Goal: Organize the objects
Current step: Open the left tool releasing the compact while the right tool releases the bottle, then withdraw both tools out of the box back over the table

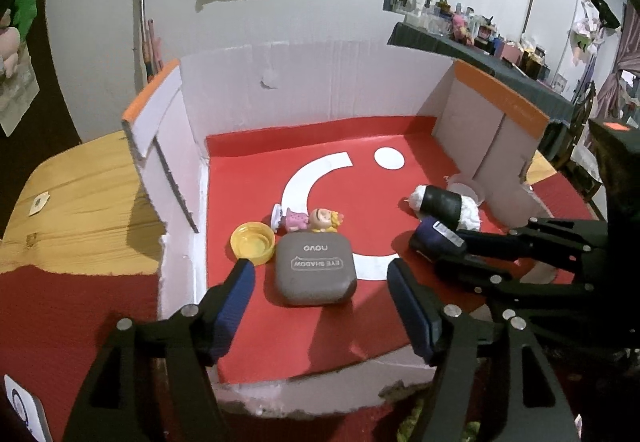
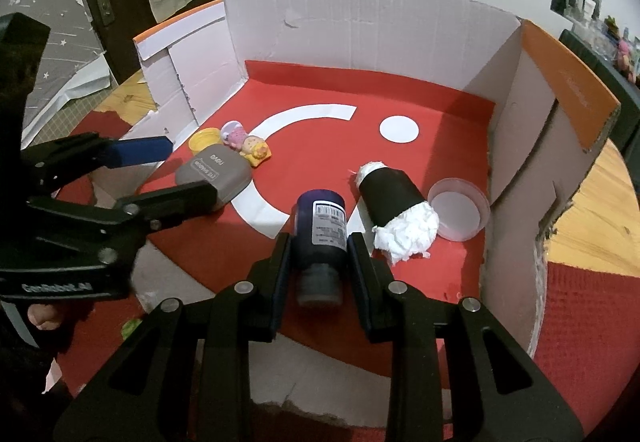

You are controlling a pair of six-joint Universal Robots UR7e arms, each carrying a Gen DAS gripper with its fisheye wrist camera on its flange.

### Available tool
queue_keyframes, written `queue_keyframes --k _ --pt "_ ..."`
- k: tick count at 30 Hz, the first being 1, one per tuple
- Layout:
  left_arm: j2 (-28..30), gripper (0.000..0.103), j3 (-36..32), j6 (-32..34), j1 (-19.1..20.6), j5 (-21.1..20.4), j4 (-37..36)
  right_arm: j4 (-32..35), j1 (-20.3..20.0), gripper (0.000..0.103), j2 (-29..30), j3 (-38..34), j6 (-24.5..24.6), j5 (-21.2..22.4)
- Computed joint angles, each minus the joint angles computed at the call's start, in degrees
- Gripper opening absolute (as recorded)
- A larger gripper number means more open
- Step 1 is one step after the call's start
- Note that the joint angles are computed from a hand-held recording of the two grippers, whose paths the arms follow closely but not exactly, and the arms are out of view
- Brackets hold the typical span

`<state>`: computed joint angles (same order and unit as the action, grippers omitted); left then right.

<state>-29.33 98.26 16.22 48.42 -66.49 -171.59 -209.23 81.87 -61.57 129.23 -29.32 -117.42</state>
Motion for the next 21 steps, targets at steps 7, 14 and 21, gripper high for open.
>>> queue_keyframes --k 7,14,21 --pt "-1.96 0.078 2.82 -0.6 -0.19 -0.27 -2.1 -1.68 0.53 0.028 -0.35 1.3 0.21 -0.29" --pt "-3.56 0.083 5.34 -1.48 -0.22 -0.18 -4.31 -3.69 1.22 0.028 -0.62 2.6 0.45 -0.88" --pt "-4.51 0.087 7.17 -1.46 -0.31 -0.09 -5.92 -5.49 1.91 0.033 -0.9 3.71 0.86 -1.3"
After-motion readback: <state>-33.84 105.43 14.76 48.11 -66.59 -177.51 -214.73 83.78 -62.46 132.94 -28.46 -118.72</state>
